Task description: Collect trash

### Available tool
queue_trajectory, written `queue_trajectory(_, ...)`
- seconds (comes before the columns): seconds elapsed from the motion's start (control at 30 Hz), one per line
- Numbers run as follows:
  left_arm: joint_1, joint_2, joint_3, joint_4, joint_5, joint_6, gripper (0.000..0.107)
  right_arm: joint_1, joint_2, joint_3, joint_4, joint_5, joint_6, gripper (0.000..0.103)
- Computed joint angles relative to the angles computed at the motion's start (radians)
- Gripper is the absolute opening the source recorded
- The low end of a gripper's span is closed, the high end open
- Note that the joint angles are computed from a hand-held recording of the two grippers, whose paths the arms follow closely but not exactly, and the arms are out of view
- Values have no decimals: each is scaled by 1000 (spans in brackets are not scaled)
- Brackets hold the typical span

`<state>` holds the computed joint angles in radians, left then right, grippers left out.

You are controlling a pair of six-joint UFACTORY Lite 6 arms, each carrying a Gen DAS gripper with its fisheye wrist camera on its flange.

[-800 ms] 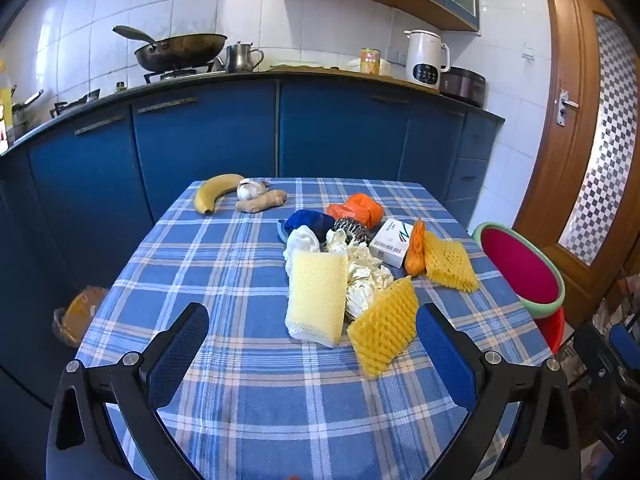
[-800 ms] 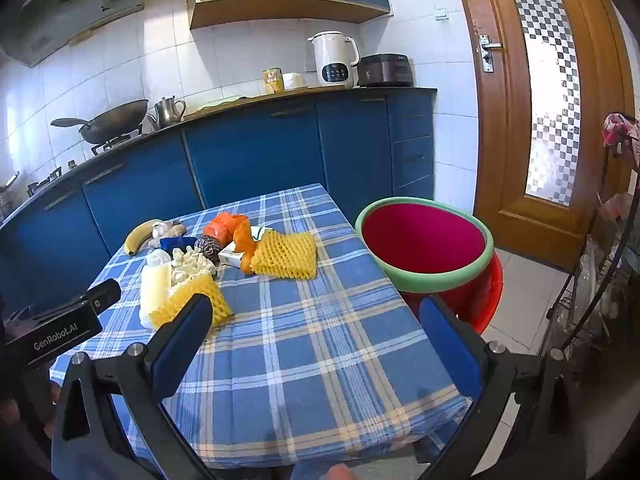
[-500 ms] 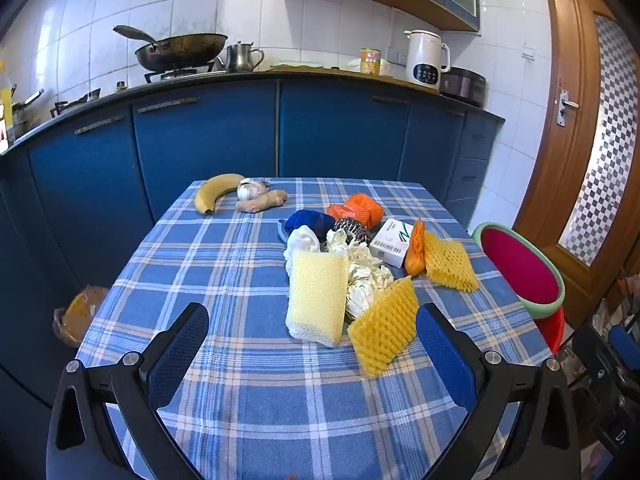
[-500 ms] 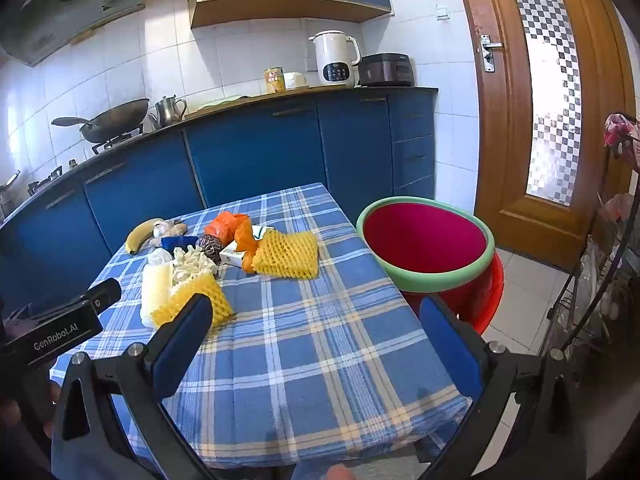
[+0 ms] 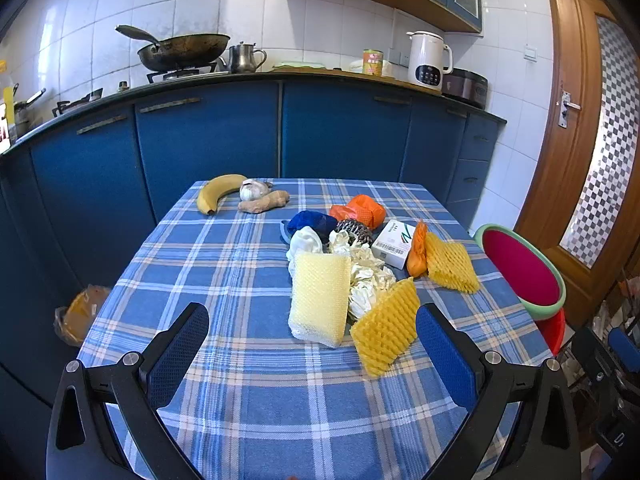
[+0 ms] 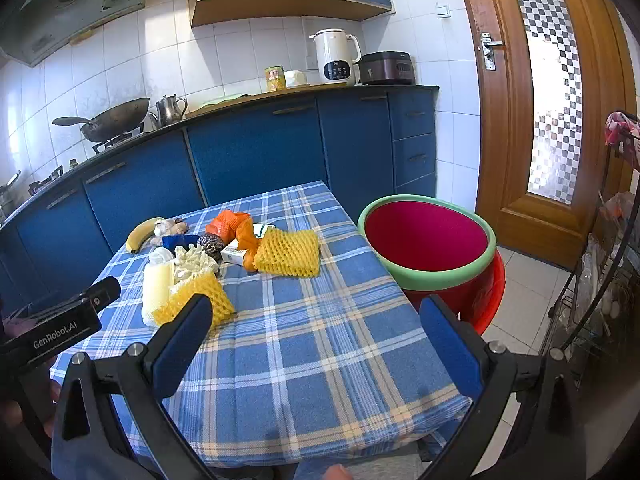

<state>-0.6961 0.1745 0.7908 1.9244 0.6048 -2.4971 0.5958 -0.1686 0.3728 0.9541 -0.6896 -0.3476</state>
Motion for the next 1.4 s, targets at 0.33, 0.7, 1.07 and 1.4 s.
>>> queue_trajectory(0.33, 3, -1, -1, 6, -3, -4, 103, 36, 92, 43, -3, -42, 44, 102)
queue_trajectory(0.7, 2, -1, -2, 5, -3, -5, 103, 19, 52, 31, 3, -17, 16, 102)
queue_trajectory(1.07, 8, -25, -11, -6, -9, 15, 103, 22, 52, 30, -11, -19, 29, 102)
queue_trajectory(1.4, 7, -23, -10, -6, -7, 13, 103, 21, 42, 27, -8, -12, 23, 102)
